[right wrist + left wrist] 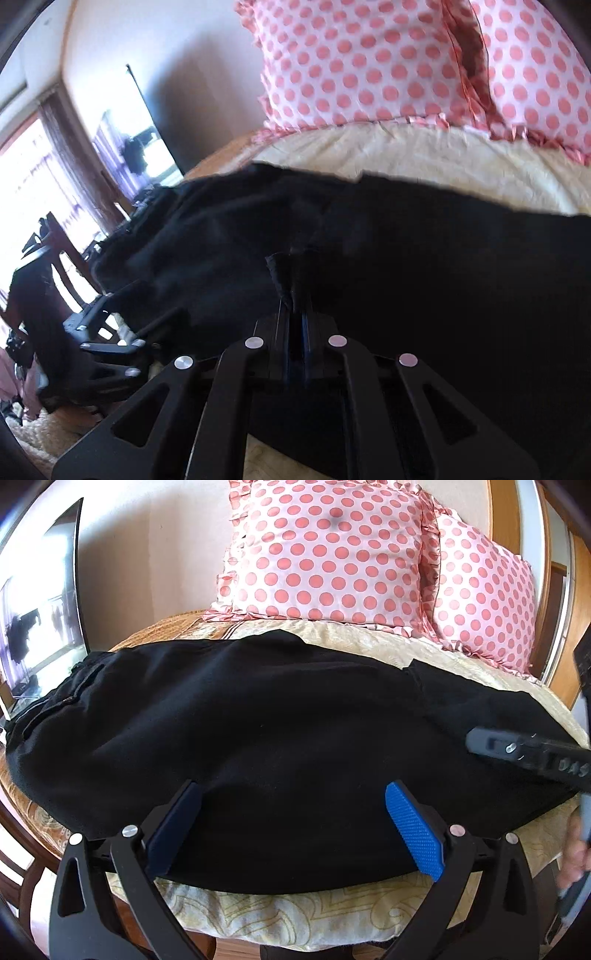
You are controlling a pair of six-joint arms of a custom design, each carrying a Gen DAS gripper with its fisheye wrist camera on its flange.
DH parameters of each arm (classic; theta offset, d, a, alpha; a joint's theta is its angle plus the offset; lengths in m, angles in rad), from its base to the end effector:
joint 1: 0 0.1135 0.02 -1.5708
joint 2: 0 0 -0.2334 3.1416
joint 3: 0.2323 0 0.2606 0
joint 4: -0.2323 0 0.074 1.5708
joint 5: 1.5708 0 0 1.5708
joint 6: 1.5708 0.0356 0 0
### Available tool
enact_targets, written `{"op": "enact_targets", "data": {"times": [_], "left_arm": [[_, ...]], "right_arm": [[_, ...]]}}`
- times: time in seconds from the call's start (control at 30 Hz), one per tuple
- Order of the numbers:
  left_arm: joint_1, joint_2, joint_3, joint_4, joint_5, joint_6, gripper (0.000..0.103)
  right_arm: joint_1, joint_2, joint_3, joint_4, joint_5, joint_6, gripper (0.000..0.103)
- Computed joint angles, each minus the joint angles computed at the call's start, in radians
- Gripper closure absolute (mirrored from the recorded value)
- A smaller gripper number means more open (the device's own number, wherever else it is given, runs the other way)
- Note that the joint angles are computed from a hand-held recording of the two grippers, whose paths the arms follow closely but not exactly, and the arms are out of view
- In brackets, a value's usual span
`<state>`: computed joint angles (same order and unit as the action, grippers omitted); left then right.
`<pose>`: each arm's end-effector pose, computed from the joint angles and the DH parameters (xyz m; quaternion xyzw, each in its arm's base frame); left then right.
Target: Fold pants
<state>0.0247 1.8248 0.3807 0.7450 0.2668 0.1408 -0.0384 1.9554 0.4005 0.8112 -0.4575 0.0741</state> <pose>0.2533 -0.0031 0.0257 0.1082 0.8937 -0.0856 0.4270 0.2500 0.0061 0.0055 -0.0408 0.8956 0.2146 0.3876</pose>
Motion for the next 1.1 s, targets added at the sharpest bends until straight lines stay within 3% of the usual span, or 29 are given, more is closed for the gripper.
{"op": "enact_targets", "data": {"times": [0.13, 0.27, 0.37, 0.57, 0.67, 0.7, 0.73, 0.83, 0.93, 1.1], "left_arm": [[-0.005, 0.010, -0.004, 0.022, -0.001, -0.002, 0.002], [0.014, -0.003, -0.020, 0.041, 0.026, -0.024, 0.003], [0.103, -0.103, -0.056, 0.019, 0.086, -0.054, 0.003], [0.286, -0.216, -0.038, -0.053, 0.076, -0.041, 0.003], [0.381, -0.195, 0.013, -0.093, 0.073, -0.057, 0.003], [0.412, -0.184, 0.032, -0.109, 0.085, -0.064, 0.003], [0.451, -0.172, 0.054, -0.128, 0.099, -0.072, 0.003], [0.532, -0.156, 0.100, -0.177, 0.119, -0.087, 0.003], [0.594, -0.127, 0.145, -0.216, 0.120, -0.089, 0.003], [0.653, -0.059, 0.237, -0.308, 0.133, -0.079, 0.003]], "right_arm": [[-0.060, -0.083, -0.067, 0.132, -0.075, 0.111, 0.098], [0.068, -0.089, -0.049, 0.032, 0.003, 0.025, 0.098], [0.114, -0.055, -0.049, 0.052, 0.028, 0.023, 0.098], [0.199, -0.025, -0.079, 0.093, 0.100, -0.023, 0.097], [0.249, 0.008, -0.094, 0.129, 0.175, -0.079, 0.092], [0.254, -0.001, -0.101, 0.121, 0.176, -0.091, 0.083], [0.254, -0.033, -0.118, 0.098, 0.159, -0.105, 0.077], [0.231, -0.121, -0.173, 0.100, 0.074, -0.113, 0.077], [0.227, -0.146, -0.186, 0.162, 0.137, -0.066, 0.078], [0.284, -0.083, -0.063, 0.020, 0.283, -0.046, 0.077]]}}
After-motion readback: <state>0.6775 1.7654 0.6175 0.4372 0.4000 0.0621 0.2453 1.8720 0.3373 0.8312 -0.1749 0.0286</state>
